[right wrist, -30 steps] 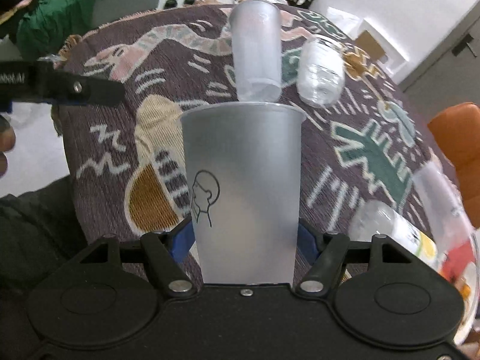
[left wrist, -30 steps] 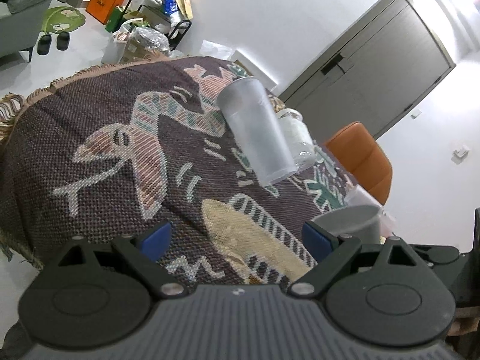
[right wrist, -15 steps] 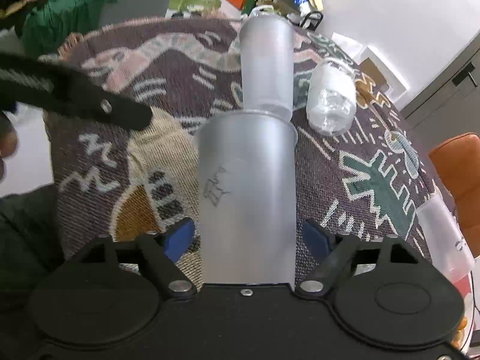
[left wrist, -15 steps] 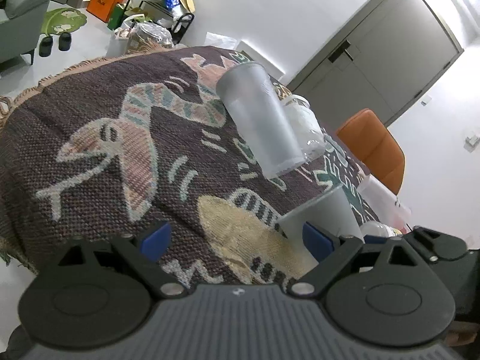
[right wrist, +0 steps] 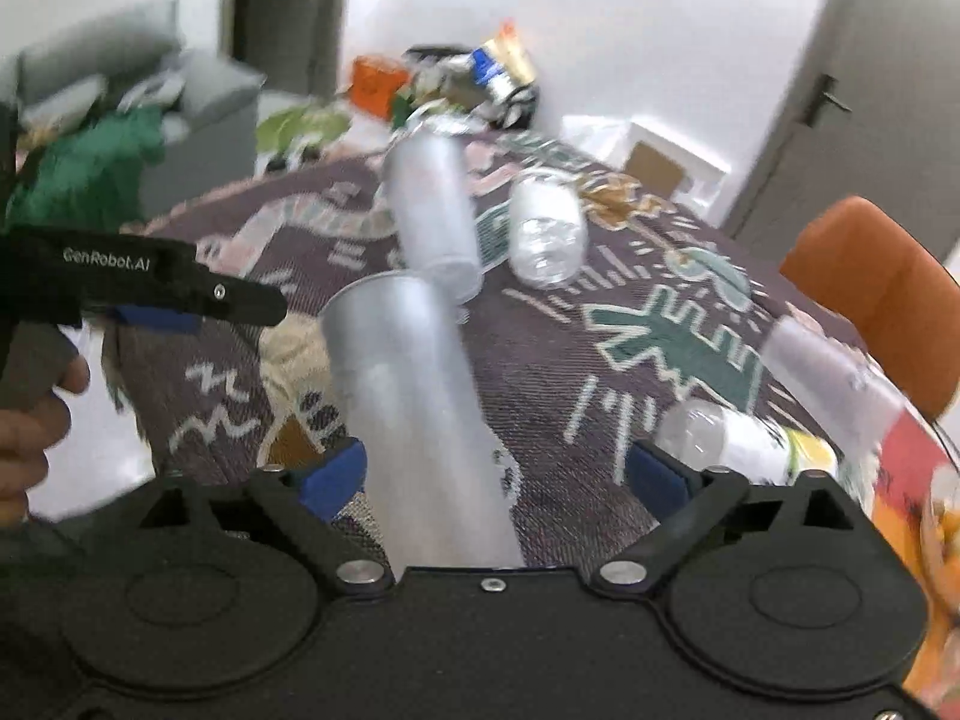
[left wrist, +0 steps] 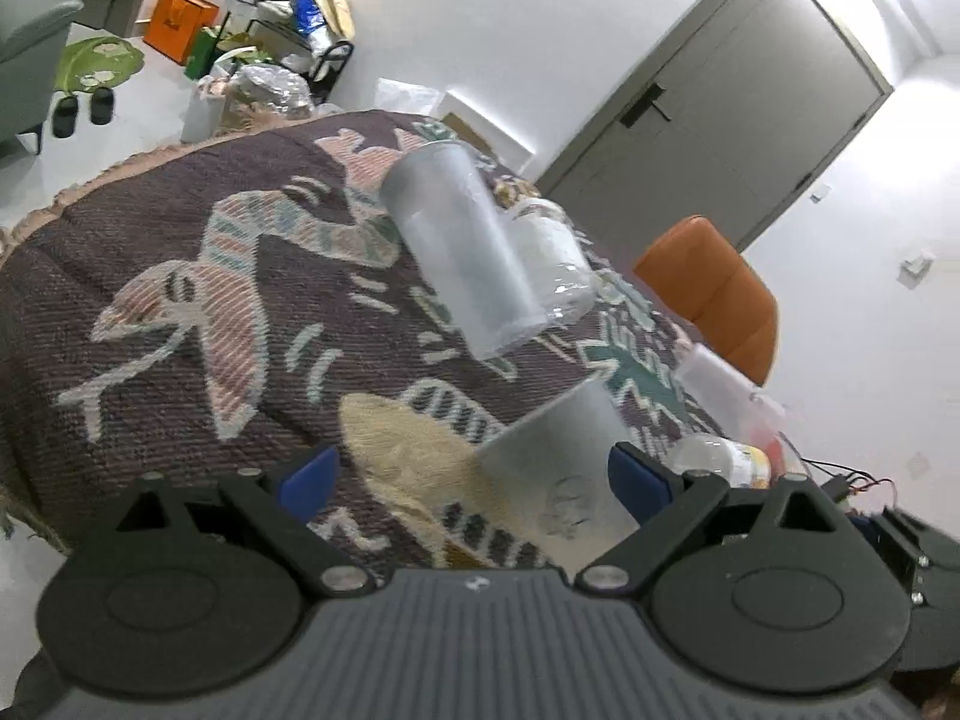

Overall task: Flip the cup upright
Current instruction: 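Close the left gripper on the cup while the right gripper releases it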

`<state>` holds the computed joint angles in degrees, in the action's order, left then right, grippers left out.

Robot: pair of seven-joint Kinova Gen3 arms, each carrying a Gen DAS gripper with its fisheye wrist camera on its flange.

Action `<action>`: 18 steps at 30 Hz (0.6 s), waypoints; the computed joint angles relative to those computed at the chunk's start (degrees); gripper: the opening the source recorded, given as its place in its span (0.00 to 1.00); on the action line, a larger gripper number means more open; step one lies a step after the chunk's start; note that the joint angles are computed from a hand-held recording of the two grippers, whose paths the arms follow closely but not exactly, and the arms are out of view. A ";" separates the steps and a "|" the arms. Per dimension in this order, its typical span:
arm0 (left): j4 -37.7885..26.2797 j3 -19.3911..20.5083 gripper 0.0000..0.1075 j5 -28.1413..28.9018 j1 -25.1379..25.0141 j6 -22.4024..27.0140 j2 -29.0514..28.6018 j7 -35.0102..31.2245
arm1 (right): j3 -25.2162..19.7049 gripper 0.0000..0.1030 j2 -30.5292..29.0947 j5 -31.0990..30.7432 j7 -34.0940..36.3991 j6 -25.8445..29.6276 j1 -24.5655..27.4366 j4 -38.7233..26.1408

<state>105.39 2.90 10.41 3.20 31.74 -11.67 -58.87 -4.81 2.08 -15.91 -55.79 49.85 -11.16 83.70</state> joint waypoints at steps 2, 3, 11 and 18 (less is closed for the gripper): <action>-0.67 -0.24 0.89 0.61 0.41 0.40 0.32 -0.49 | 0.61 0.95 -1.86 -2.42 0.15 -2.12 0.82 2.76; -1.27 -1.06 0.89 2.03 1.03 1.11 0.79 -1.55 | 1.04 0.95 -2.87 -4.00 0.55 -3.33 1.22 4.42; -4.78 -1.92 0.89 8.21 1.27 5.02 4.58 -4.68 | 5.19 0.94 -7.12 -15.28 1.44 -12.92 2.40 15.60; -7.12 -0.75 0.88 9.77 0.81 5.40 8.17 -2.65 | 9.43 0.90 -9.42 -26.70 7.26 -19.01 1.85 23.69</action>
<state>98.26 2.15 20.18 4.01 37.14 -3.49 -61.52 4.62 -7.34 -42.62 -48.53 30.85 -9.31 107.38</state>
